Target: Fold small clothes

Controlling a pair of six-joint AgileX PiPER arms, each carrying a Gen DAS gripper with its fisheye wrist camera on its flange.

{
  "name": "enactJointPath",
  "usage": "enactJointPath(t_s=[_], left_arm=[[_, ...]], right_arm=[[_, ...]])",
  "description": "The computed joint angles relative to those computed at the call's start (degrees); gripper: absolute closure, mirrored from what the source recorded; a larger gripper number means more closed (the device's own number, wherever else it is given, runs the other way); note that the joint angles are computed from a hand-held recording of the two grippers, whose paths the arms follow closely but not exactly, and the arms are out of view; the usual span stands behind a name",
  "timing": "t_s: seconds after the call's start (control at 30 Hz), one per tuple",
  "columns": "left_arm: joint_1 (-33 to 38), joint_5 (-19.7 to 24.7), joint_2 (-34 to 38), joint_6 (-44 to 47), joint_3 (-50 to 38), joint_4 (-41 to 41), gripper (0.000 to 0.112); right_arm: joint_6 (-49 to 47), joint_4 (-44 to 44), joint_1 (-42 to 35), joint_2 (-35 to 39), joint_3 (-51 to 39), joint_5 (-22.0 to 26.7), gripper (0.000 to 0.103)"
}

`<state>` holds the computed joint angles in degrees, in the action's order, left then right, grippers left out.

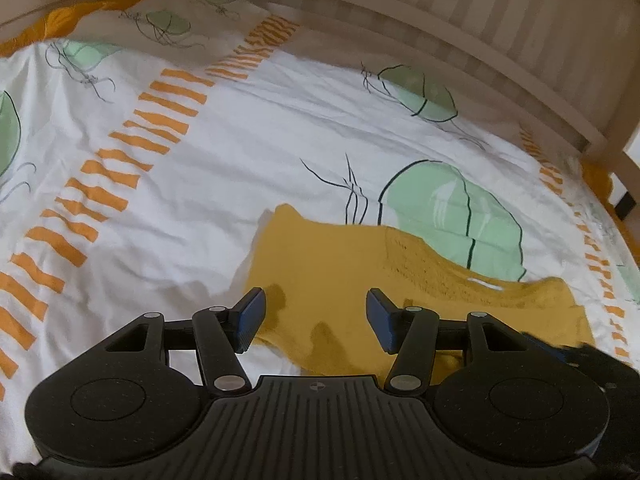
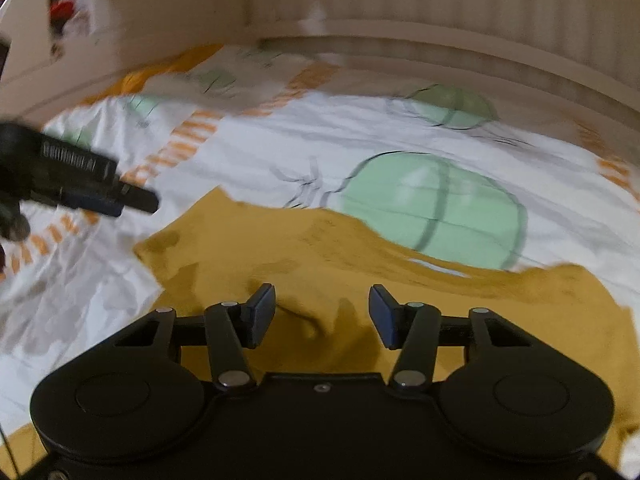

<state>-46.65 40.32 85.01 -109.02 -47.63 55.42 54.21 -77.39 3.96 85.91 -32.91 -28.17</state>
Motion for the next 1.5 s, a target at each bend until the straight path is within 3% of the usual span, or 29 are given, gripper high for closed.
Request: enactJointPath(t_s=[0.13, 0.17, 0.2, 0.23, 0.27, 0.4, 0.53, 0.83, 0.93, 1.07, 1.1, 1.13, 1.17, 1.43, 1.5], left_arm=[[0.3, -0.69, -0.75, -0.7, 0.59, 0.57, 0.058], [0.29, -0.69, -1.03, -0.65, 0.72, 0.68, 0.058], [0.18, -0.66, -1.15, -0.63, 0.71, 0.77, 0.058], [0.08, -0.63, -1.25, -0.57, 0.72, 0.83, 0.058], [0.05, -0.67, -1.32, -0.37, 0.72, 0.75, 0.058], [-0.1, -0.46, -1.43, -0.05, 0.65, 0.55, 0.058], [-0.27, -0.49, -1.11, -0.03, 0.41, 0.66, 0.058], [-0.91, -1.73, 1.28, 3.11, -1.17, -0.82, 0.058], [-0.79, -2.12, 1.82, 3.84, -1.4, -1.21, 0.058], [-0.81, -2.13, 2.47, 4.43, -1.66, -1.63, 0.058], [-0.78, -2.26, 2.52, 4.54, -1.58, -1.79, 0.058], [-0.67, -2.45, 2.53, 4.68, -1.46, -1.97, 0.058], [-0.43, -2.83, 2.45, 4.9, -1.23, -2.1, 0.058], [0.63, -3.18, 1.76, 5.64, -0.77, -2.31, 0.058], [0.87, -3.18, 1.65, 5.68, -0.63, -2.27, 0.058]], right_arm=[[-16.85, 17.83, 9.16, 4.6, -0.55, 6.34, 0.047], [-20.73, 21.74, 10.52, 5.74, -0.95, 7.43, 0.053], [-22.58, 23.36, 11.37, 6.88, -1.63, 8.13, 0.062], [-22.14, 22.69, 11.68, 7.99, -2.56, 8.54, 0.089], [-19.4, 20.02, 11.16, 8.49, -3.15, 8.26, 0.094], [-4.82, 6.23, 2.75, 6.43, -3.94, 2.0, 0.094], [8.37, -7.44, -11.13, 4.31, -6.53, -5.94, 0.094], [17.82, -17.61, -29.32, 11.46, -12.73, -10.01, 0.094], [20.12, -19.88, -32.48, 12.92, -12.72, -12.03, 0.084], [24.81, -21.81, -33.62, 15.16, -15.49, -17.44, 0.08], [26.74, -22.33, -33.66, 16.07, -16.84, -18.54, 0.073], [28.44, -21.88, -32.74, 17.05, -17.93, -19.24, 0.055], [29.19, -21.06, -31.94, 17.98, -18.6, -19.66, 0.046], [30.62, -18.19, -25.5, 22.24, -20.02, -14.04, 0.046], [30.58, -17.32, -25.22, 22.51, -19.56, -13.48, 0.052]])
